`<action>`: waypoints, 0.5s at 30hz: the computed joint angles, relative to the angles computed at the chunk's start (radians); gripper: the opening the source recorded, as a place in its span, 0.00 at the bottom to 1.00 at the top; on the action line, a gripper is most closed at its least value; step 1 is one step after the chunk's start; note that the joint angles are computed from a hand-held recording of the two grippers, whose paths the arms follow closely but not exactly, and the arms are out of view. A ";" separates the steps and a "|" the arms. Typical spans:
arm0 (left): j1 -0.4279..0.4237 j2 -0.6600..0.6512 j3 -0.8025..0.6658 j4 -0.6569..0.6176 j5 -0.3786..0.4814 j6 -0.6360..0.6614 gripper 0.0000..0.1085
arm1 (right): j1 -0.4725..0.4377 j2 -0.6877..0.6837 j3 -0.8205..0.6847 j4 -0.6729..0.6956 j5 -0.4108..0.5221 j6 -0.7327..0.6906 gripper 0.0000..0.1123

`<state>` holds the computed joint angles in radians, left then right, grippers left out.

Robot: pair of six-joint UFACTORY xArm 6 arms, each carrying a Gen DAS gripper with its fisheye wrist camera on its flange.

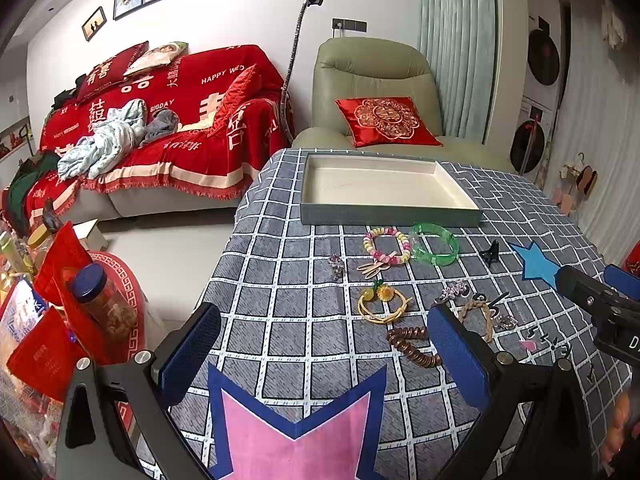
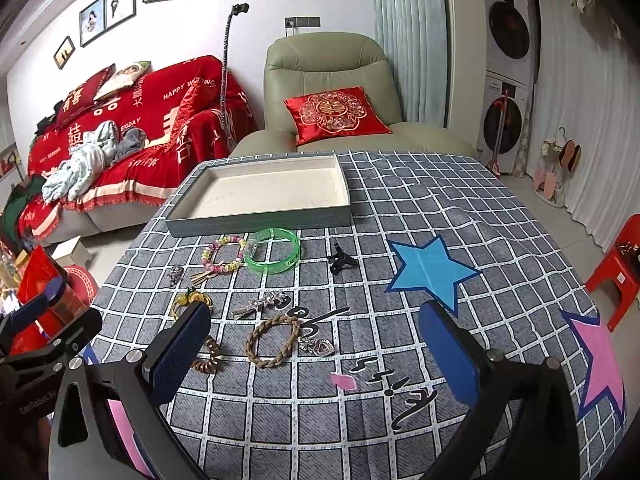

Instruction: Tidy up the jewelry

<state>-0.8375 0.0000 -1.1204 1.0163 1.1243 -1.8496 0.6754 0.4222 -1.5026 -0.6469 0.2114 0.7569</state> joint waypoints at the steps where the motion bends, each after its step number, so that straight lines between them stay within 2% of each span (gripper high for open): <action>1: 0.000 0.001 -0.001 -0.002 -0.001 0.001 0.95 | 0.002 0.000 0.000 0.000 0.002 0.002 0.92; 15: 0.005 0.004 0.001 -0.015 -0.012 0.005 0.95 | 0.001 0.010 -0.002 -0.013 -0.004 0.027 0.92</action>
<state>-0.8323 0.0041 -1.1199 1.0016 1.1125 -1.8449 0.6768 0.4320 -1.5042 -0.6597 0.2078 0.7834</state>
